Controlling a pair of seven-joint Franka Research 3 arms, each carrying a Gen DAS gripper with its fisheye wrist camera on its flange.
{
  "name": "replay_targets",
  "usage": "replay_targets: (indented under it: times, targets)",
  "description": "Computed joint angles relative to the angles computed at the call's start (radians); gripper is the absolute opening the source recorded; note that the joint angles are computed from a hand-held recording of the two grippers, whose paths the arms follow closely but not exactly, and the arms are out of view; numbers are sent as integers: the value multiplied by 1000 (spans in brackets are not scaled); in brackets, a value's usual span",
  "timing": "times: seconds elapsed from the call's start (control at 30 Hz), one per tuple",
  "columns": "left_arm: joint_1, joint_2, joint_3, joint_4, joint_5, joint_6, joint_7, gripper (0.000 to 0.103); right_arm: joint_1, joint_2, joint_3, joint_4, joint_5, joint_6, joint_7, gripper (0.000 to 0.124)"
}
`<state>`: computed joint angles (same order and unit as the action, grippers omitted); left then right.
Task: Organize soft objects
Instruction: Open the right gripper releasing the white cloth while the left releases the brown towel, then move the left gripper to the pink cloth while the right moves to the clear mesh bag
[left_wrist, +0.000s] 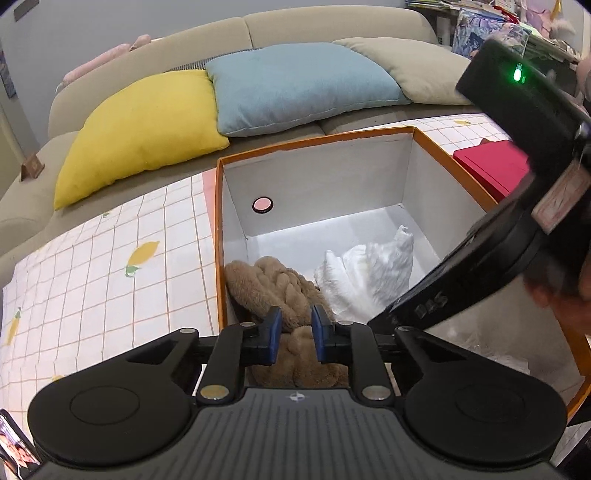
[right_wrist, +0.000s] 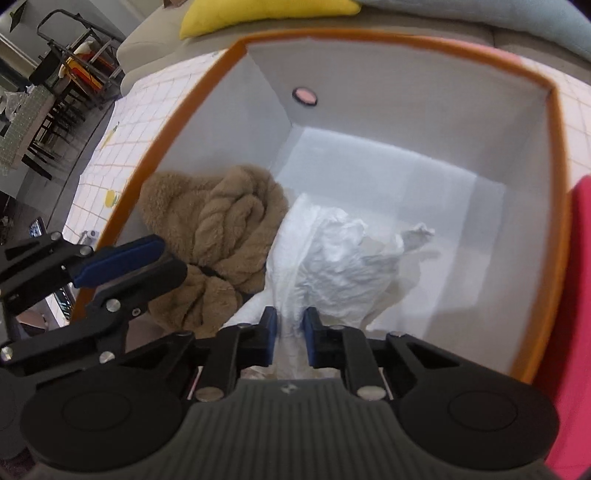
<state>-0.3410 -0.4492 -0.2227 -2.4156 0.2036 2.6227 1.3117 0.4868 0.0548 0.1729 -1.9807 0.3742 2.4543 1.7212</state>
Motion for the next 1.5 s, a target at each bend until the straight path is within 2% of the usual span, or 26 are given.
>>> replay_targets:
  times: [0.27,0.4,0.6,0.67,0.93,1.03,1.33,1.4,1.43,1.47,1.5]
  targets:
    - [2,-14,-10,-10,13,4,-19,23,10,5,1,4,-50,-4,45,17]
    - [-1,-28,-13,-19,13,25,-45,24,12,-42,2,-26,-93,29,55,27]
    - [-5,-72,-35,-31,30,32,-110,26,7,-150,6,-114,-86,82,68,27]
    - [-8,-88,-44,-33,33,30,-140,32,6,-190,9,-146,-77,100,63,28]
    - [-19,-157,-86,-49,49,42,-305,46,-14,-403,39,-323,-130,183,111,32]
    - [-53,-166,-72,-54,27,65,-337,47,-34,-505,51,-407,-138,213,146,38]
    - [-94,-157,-119,-36,45,102,-433,47,-160,-804,152,-633,-260,248,317,39]
    - [-108,-144,-129,-28,48,109,-446,45,-189,-875,178,-681,-297,243,343,42]
    - [-118,-133,-132,-20,49,113,-446,40,-200,-911,188,-705,-316,235,350,45]
    - [-125,-121,-135,-12,50,117,-449,34,-208,-945,197,-725,-335,225,356,54]
    - [-138,-106,-135,-4,47,125,-449,32,-217,-981,208,-748,-354,214,361,57]
